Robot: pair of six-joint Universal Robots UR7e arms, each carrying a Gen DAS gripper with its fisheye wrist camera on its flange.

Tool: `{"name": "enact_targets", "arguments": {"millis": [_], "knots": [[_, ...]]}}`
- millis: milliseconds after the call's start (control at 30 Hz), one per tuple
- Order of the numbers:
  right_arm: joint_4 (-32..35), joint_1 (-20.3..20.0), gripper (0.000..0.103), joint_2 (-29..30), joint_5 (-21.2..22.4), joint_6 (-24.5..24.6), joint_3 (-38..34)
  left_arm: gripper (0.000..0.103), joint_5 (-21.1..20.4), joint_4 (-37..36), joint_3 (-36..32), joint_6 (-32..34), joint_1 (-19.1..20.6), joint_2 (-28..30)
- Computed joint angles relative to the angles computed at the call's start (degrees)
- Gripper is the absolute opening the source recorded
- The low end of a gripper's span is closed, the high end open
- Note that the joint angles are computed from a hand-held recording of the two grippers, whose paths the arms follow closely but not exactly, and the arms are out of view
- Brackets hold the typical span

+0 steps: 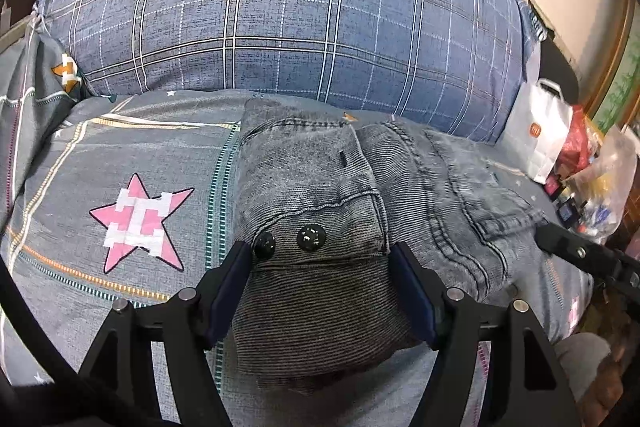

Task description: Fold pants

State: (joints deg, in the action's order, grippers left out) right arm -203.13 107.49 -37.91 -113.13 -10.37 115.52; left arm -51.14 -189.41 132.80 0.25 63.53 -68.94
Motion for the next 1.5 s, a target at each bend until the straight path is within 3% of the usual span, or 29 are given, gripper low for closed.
{"name": "enact_targets", "arguments": {"millis": [33,133,200,233,367,433,500,567,633,667,700,733,800,867,933,1000,1067,1133,1233,1400,1500], "knots": [[-0.1,-0.1,0.007,-0.2,0.0,0.4,0.6,0.073,1.4,0.1,-0.2,0.5,-0.4,0.8],[6.4,-0.5,0.007,3.1,-7.2,2.6,-2.2,0.077,5.5,-0.3,-0.6,2.5,-1.6,3.2],[14.5,-2.4,0.006,3.5,-6.7,6.6,-4.3,0.078,7.6,-1.7,-0.5,4.1,-2.3,4.5],[15.5,-3.0,0.006,2.4,-5.9,7.5,-3.7,0.078,8.3,-2.7,-0.3,5.2,-2.6,4.9],[14.7,-2.2,0.008,2.1,-6.5,5.7,-3.6,0.078,4.9,-0.4,-0.3,3.7,-1.6,2.6],[12.4,-3.0,0.008,0.4,-2.8,6.3,-2.0,0.078,1.3,-0.6,0.4,3.5,-1.1,0.3],[4.7,-4.8,0.008,-2.0,5.6,6.0,1.8,0.078,-1.5,-4.3,1.6,4.7,-1.1,-1.6],[-2.9,-5.1,0.011,-3.3,9.5,5.0,4.6,0.078,-2.9,-7.9,2.5,5.8,-1.3,-3.1],[-6.8,-5.0,0.044,-3.7,10.5,4.3,5.5,0.078,-3.9,-5.4,1.9,3.8,-0.7,-4.8],[-6.3,-5.3,0.08,-4.4,12.3,4.9,5.9,0.078,-4.9,-1.9,1.0,2.0,-0.1,-6.1],[-6.8,-5.8,0.087,-4.6,13.9,5.5,6.3,0.078,-6.0,-0.1,0.2,0.8,0.4,-6.9],[-7.5,-6.1,0.087,-5.1,15.5,5.8,6.5,0.078,-6.6,1.8,-0.9,-0.9,0.7,-7.8],[-2.5,-5.5,0.087,-6.0,17.1,5.2,3.5,0.078,-6.1,8.0,-4.0,-3.4,1.0,-8.3],[4.9,-4.1,0.087,-6.7,14.9,4.5,-1.0,0.078,-7.2,17.7,-9.2,-6.4,2.4,-7.8],[6.7,-4.0,0.087,-4.6,14.0,5.9,-5.7,0.078,-10.2,23.9,-14.1,-7.6,4.7,-5.7],[11.7,-5.6,0.087,-2.9,15.2,8.0,-10.0,0.078,-13.1,22.7,-15.4,-7.2,7.1,-4.1],[12.2,-7.9,0.087,-1.3,16.0,8.8,-10.9,0.078,-16.8,21.2,-15.6,-9.0,10.5,-3.0],[13.1,-9.0,0.087,-0.4,11.4,9.5,-10.7,0.077,-19.5,24.7,-16.7,-14.5,12.8,-2.5],[20.3,-9.9,0.086,-0.5,9.9,10.8,-12.5,0.077,-22.3,25.3,-17.1,-15.5,13.6,-2.2],[30.4,-13.1,0.082,0.2,18.9,15.8,-15.1,0.076,-18.9,28.8,-17.8,-15.5,12.9,-0.3],[29.9,-12.2,0.078,0.5,17.1,15.0,-14.6,0.072,-20.7,28.0,-17.3,-16.7,13.8,-0.4]]}}
